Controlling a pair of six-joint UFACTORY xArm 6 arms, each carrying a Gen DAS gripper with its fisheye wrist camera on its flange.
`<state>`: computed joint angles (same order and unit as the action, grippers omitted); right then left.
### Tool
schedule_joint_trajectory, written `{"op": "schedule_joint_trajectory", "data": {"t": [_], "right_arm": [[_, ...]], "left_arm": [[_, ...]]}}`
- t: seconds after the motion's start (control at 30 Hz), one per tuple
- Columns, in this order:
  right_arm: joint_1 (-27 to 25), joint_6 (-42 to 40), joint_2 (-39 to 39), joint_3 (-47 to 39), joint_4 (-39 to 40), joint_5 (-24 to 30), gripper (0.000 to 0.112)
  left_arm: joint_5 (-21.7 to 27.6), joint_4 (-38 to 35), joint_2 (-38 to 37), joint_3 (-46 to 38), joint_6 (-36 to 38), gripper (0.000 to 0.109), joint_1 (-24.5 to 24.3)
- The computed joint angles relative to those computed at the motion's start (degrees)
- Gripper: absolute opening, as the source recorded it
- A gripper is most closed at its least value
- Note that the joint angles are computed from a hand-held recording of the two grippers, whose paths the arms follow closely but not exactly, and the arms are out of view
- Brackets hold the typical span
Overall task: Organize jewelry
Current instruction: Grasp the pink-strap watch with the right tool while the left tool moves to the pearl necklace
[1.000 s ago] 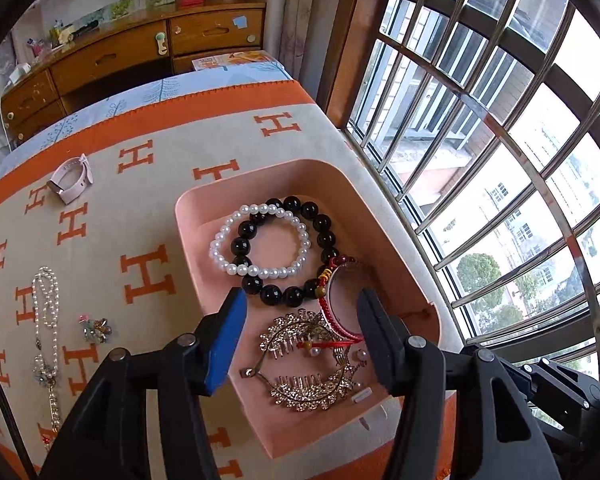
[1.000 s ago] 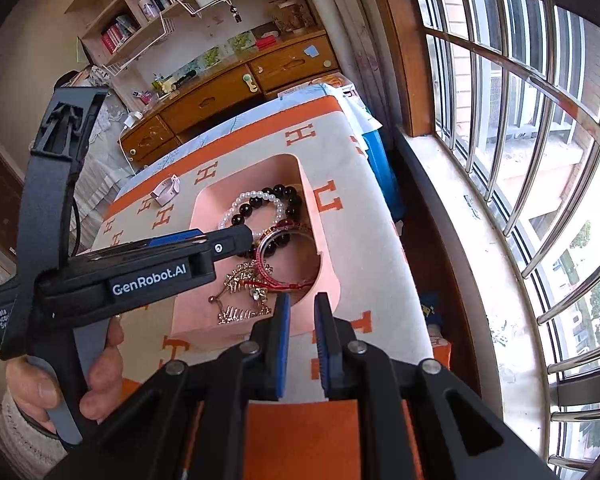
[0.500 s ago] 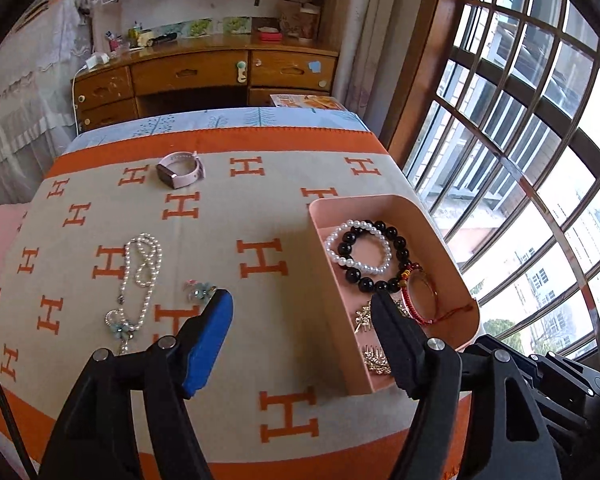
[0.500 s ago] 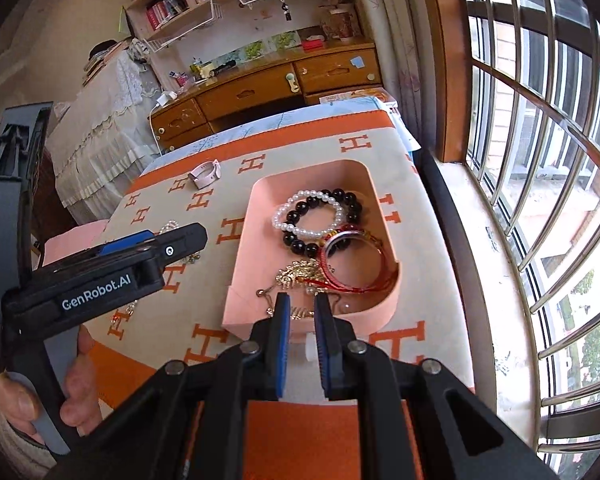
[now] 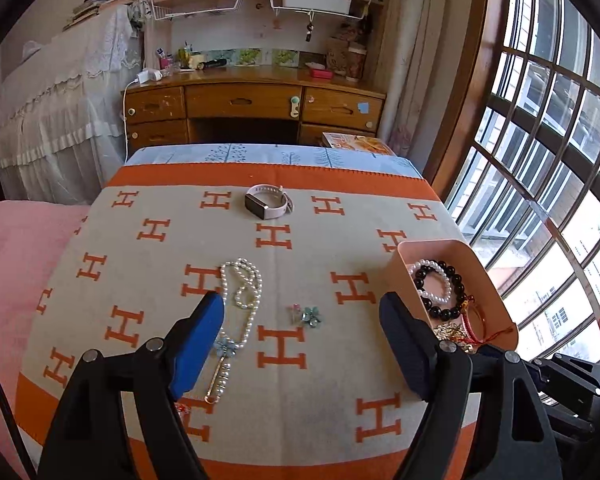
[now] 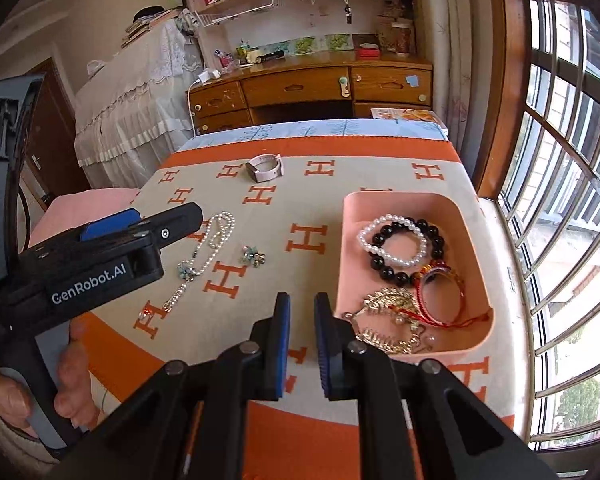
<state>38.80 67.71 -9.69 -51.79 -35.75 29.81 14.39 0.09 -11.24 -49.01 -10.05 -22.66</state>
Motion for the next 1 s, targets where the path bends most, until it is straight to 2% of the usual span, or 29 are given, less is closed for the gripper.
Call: {"op": "schedule_joint_trajectory", "data": {"t": [0.2,0.23,0.3,0.33,0.53,0.67,0.8,0.9,1.0], "right_arm": [[-0.97,-12.69,7.44,-8.78,11.48,-1.32,0.014],[-1.21,-15.00,8.91,-10.76,13.52,-0.82,0.017],[-1.65,-18.67,11.89,-14.95,16.40,0.57,0.030],[-1.86,-19.89,13.26,-17.00,16.84,1.33,0.031],[-3.30,-27.28,22.39,-31.27,19.84,7.54,0.031],[-4.38,-29.28,28.87,-41.74,18.40,12.01,0.031],[-6.40,-31.99,36.28,-53.11,20.36,16.11,0.030],[-7.98,-34.05,42.83,-62.73,22.92,19.83,0.030],[-9.38,-36.55,50.97,-74.71,25.96,25.88,0.030]], "left_arm": [[-0.47,-2.04,0.28,-0.51,3.80,0.087,4.35],[-0.67,-1.53,0.62,-0.81,3.69,0.090,5.08],[-1.21,-0.83,1.50,-1.52,3.87,0.093,6.49],[-1.25,-0.26,2.13,-2.18,3.72,0.093,7.14],[-1.13,2.09,7.02,-7.17,3.25,0.093,10.82],[-1.47,2.40,10.34,-10.76,3.29,0.093,12.88],[-1.22,4.06,13.77,-14.59,2.19,0.093,14.40],[0.87,1.23,17.46,-19.15,4.79,0.093,15.44],[4.69,-1.87,22.14,-25.37,7.95,0.093,16.45]]}}
